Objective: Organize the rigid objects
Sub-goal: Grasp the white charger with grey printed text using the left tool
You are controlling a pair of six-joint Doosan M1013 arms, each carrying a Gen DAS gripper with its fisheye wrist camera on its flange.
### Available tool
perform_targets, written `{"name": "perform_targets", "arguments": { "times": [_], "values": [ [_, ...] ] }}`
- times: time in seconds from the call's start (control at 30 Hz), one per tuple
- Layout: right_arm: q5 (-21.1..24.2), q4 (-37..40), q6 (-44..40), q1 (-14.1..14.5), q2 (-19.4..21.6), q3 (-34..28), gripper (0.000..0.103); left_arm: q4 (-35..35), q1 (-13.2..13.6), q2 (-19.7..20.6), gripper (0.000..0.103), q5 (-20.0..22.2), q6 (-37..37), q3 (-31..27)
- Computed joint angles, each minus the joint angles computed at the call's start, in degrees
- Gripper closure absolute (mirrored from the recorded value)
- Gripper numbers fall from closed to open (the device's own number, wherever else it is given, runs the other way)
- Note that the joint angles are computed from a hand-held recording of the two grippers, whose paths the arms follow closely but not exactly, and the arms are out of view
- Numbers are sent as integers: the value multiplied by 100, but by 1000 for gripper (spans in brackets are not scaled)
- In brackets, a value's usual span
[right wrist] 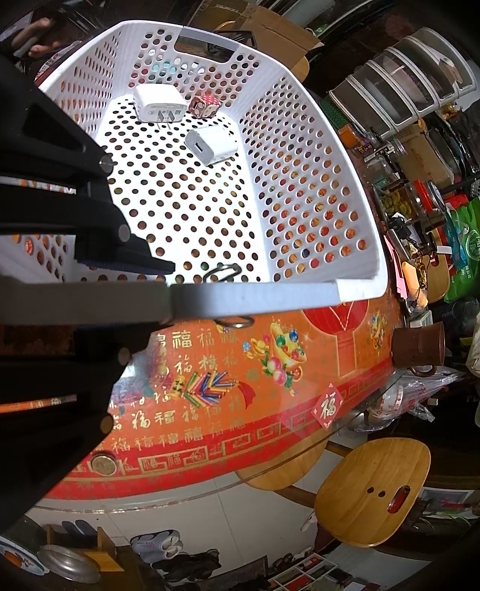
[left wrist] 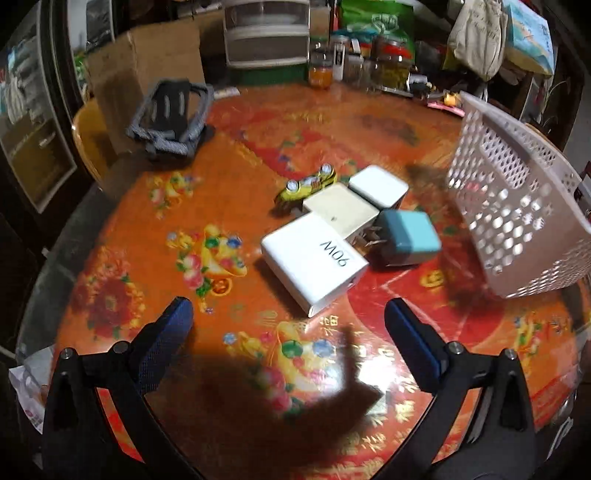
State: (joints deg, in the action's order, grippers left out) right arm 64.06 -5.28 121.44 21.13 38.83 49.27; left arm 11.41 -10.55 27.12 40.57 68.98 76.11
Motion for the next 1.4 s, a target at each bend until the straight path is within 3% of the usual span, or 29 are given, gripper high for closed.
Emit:
{"name": "perform_targets", "arguments": {
  "times": [0.13, 0.43, 0.53, 0.63, 0.9, 1.4],
  "values": [
    [37, -40, 15, 8, 12, -25, 83, -186, 11, 254, 1, 144, 383, -269],
    [100, -55, 19, 6, 39, -83, 83, -238, 16, 606, 5, 540, 333, -763],
    [100, -32, -19, 2, 41, -87, 83, -313, 28, 628, 16, 525, 323, -794],
    [106, -28, -33, -1, 45, -93, 83, -340, 14, 581, 36, 486, 349, -756],
    [90, 4, -38, -6, 38, -81, 83, -217, 29, 343, 46, -42, 9, -366],
    [35, 33, -61, -10, 20, -46, 83, 1159, -115, -48, 52, -660, -1212, 161]
  ]
}}
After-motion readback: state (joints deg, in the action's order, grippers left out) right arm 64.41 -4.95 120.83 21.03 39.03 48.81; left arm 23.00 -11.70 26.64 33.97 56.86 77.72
